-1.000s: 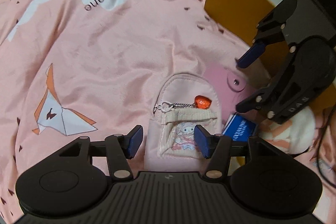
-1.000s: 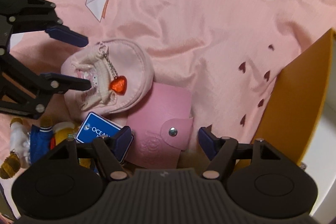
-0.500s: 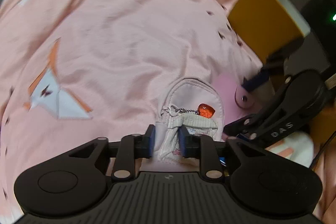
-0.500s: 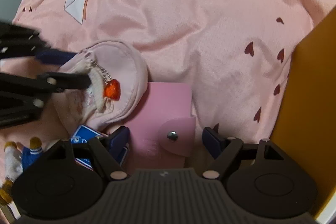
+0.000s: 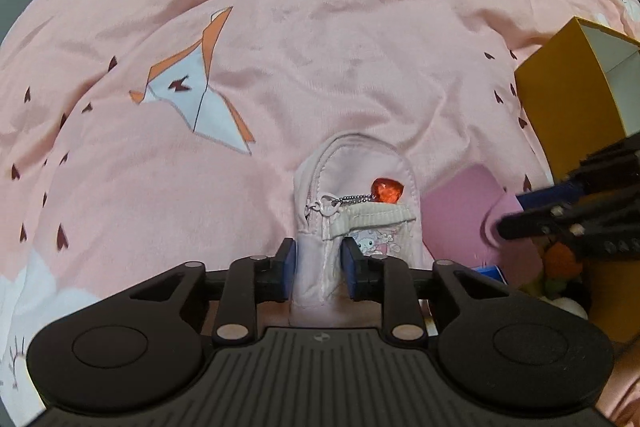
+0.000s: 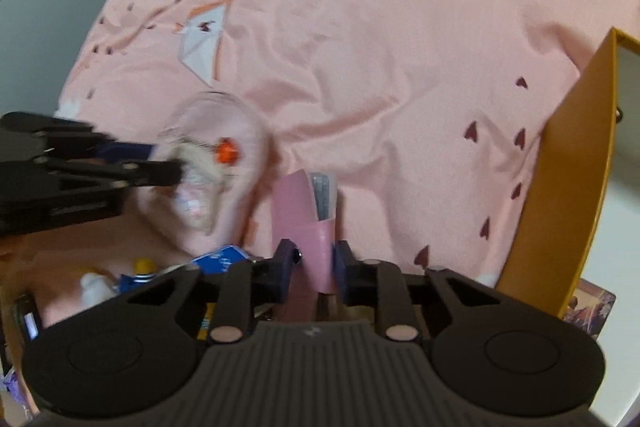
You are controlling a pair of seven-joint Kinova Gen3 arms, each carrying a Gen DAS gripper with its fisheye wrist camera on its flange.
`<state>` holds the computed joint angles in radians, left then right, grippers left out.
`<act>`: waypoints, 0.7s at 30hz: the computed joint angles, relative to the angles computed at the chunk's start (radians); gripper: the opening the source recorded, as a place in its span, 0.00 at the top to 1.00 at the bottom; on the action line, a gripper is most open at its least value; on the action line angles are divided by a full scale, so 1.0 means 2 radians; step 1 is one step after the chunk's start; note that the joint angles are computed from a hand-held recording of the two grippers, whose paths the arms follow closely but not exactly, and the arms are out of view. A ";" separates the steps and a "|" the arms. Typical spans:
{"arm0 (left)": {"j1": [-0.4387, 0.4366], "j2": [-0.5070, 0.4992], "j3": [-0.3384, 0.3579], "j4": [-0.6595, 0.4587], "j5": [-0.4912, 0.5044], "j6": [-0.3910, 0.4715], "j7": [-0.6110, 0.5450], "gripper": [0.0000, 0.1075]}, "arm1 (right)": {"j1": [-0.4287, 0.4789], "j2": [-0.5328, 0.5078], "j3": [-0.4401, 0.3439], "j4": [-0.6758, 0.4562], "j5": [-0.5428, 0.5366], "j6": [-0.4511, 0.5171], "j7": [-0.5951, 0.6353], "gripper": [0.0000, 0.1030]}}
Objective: Organize objects
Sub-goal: 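Close the left gripper on the pink backpack keychain while the right grasps the pink wallet, then place the pink wallet in the orange box with the right while left holds backpack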
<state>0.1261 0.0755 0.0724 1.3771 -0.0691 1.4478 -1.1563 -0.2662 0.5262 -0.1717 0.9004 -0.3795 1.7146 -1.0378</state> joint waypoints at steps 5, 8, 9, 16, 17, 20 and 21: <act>0.002 0.003 0.001 0.024 -0.008 -0.037 -0.013 0.54 | -0.007 -0.014 -0.003 0.009 0.003 -0.009 0.014 0.79; -0.013 0.006 -0.005 0.026 0.023 -0.041 -0.023 0.68 | -0.004 -0.017 -0.004 0.017 -0.004 -0.016 0.018 0.80; -0.012 0.005 -0.006 0.026 0.023 -0.041 -0.022 0.70 | -0.004 -0.018 -0.004 0.020 -0.006 -0.020 0.018 0.80; -0.008 -0.035 -0.001 0.024 0.009 -0.037 0.009 0.82 | 0.014 -0.038 -0.007 0.032 -0.026 -0.034 0.049 0.86; -0.008 -0.042 0.001 0.021 0.005 -0.034 0.014 0.82 | 0.016 -0.044 -0.008 0.035 -0.027 -0.040 0.059 0.86; -0.009 -0.063 0.005 0.014 0.002 -0.025 0.028 0.82 | 0.024 -0.044 -0.005 0.020 -0.040 -0.031 0.054 0.87; -0.007 -0.068 0.010 0.009 -0.002 -0.022 0.035 0.82 | 0.028 -0.043 -0.005 0.015 -0.047 -0.028 0.051 0.87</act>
<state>0.1127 -0.0609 0.0916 1.3945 -0.0739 1.4040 -1.0870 -0.2097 0.4393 -0.1818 0.9302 -0.4734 1.6595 -0.9353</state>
